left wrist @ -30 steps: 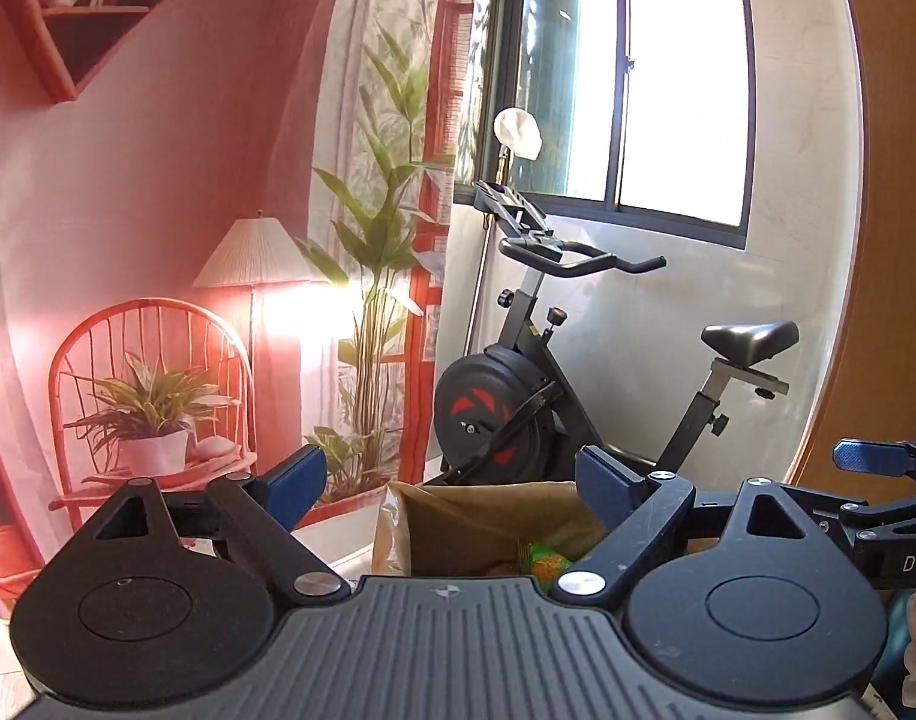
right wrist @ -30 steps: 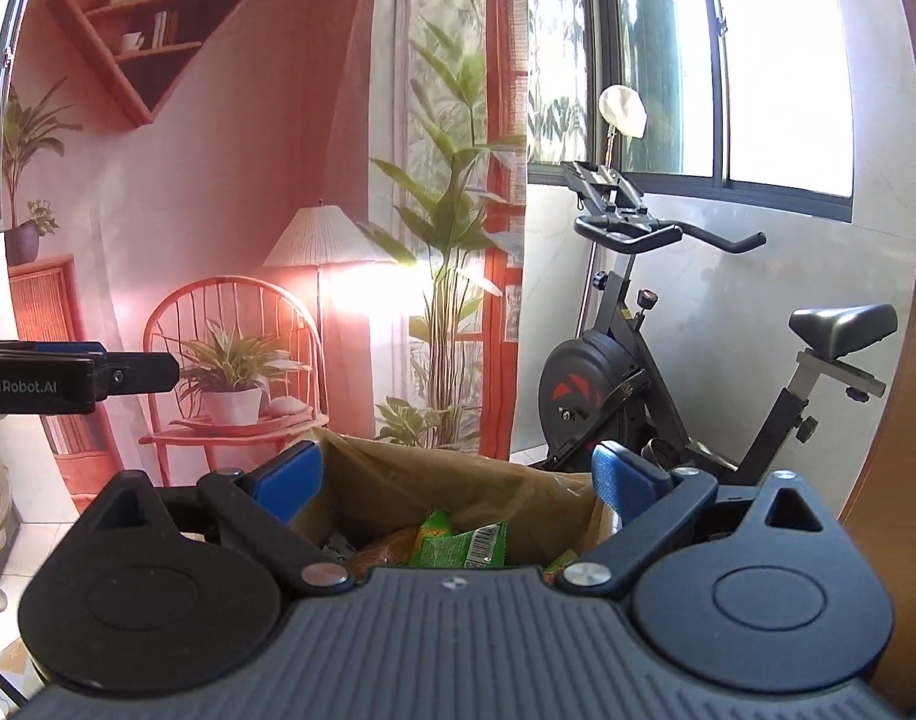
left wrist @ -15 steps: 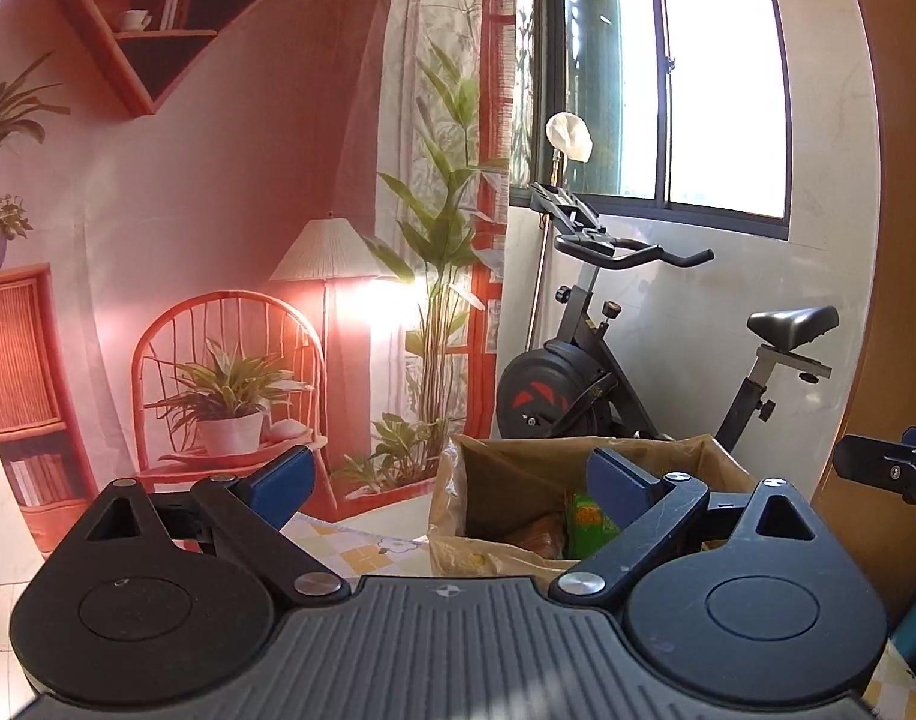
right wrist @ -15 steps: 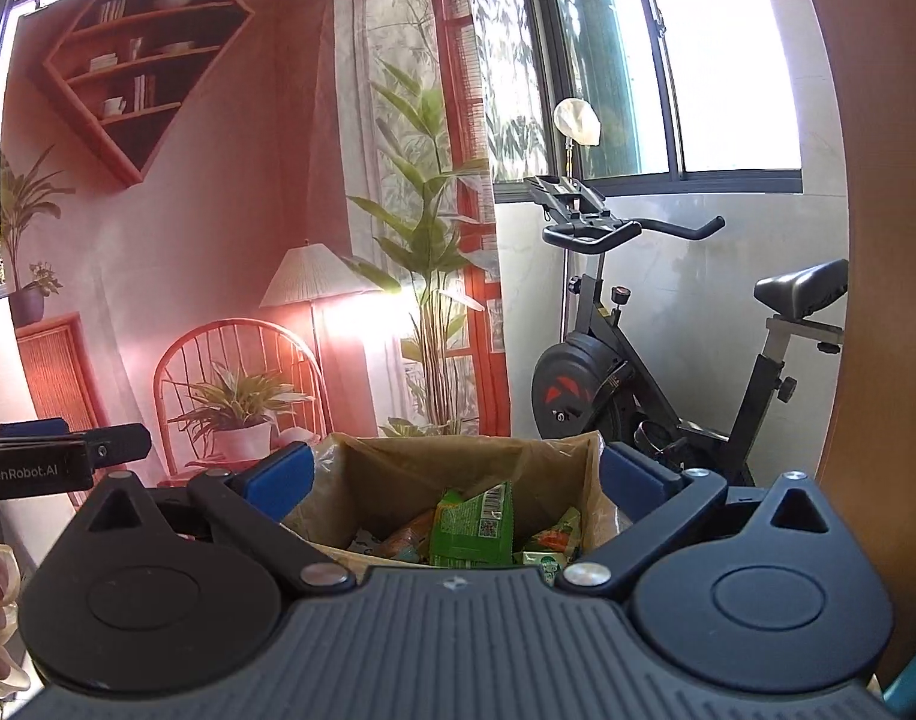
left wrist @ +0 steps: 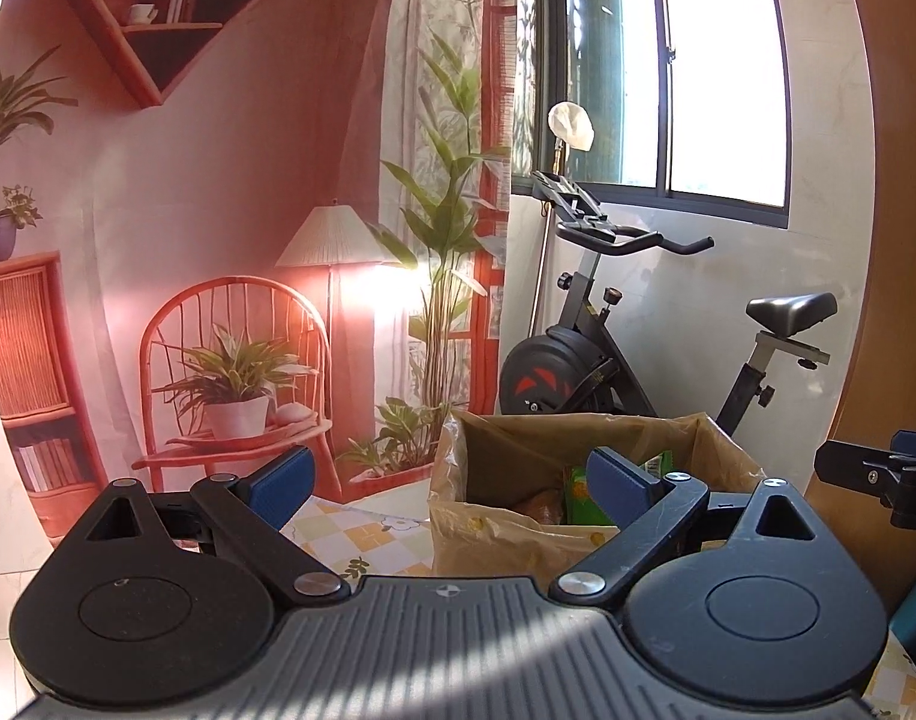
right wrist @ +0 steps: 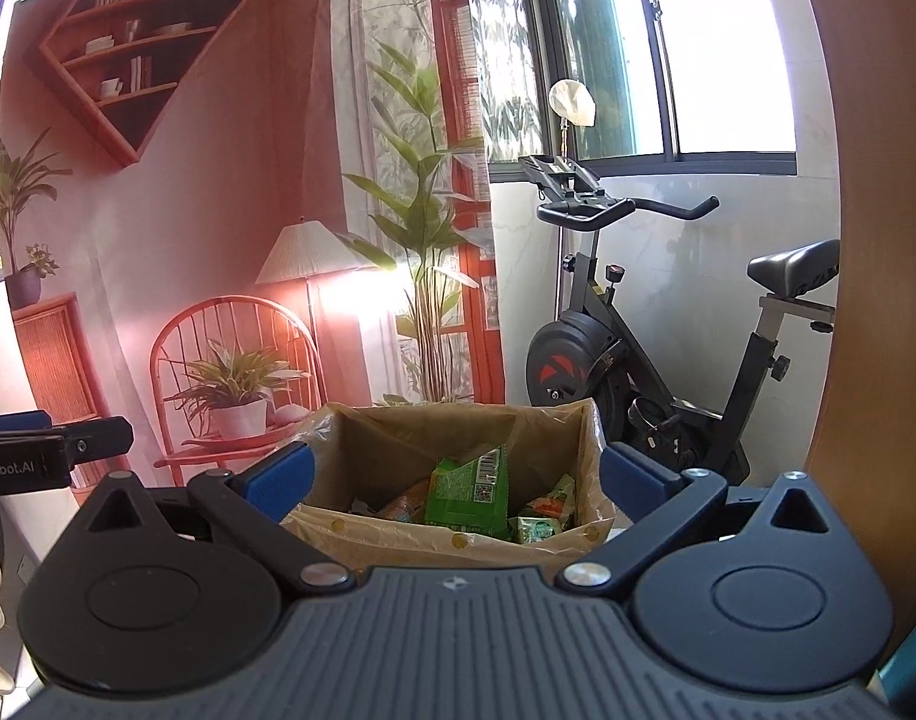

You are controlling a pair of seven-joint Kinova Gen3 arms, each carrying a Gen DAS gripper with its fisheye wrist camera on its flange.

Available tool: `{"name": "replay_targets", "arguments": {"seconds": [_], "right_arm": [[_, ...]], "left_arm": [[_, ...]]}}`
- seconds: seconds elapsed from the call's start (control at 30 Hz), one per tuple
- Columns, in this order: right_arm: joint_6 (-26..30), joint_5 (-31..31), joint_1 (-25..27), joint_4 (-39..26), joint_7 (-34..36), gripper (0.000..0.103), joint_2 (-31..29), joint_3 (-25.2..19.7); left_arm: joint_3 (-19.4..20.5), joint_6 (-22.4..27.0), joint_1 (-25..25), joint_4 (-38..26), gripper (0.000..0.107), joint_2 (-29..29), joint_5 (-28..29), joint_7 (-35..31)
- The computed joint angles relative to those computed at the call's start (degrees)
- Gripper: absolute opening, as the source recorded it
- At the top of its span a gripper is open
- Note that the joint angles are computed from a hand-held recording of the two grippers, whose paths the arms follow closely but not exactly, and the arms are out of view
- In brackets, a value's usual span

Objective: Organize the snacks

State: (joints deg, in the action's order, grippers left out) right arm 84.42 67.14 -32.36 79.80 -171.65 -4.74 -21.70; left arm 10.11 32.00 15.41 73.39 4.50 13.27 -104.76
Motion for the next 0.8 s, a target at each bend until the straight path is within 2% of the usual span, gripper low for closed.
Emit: {"name": "replay_targets", "arguments": {"seconds": [0.8], "right_arm": [[-1.6, -1.31, 0.13, 0.19, 1.03, 0.103, 0.22, 0.68]], "left_arm": [[-0.18, 1.54, 0.67, -0.32, 0.098, 0.04, -2.93, 2.35]]}}
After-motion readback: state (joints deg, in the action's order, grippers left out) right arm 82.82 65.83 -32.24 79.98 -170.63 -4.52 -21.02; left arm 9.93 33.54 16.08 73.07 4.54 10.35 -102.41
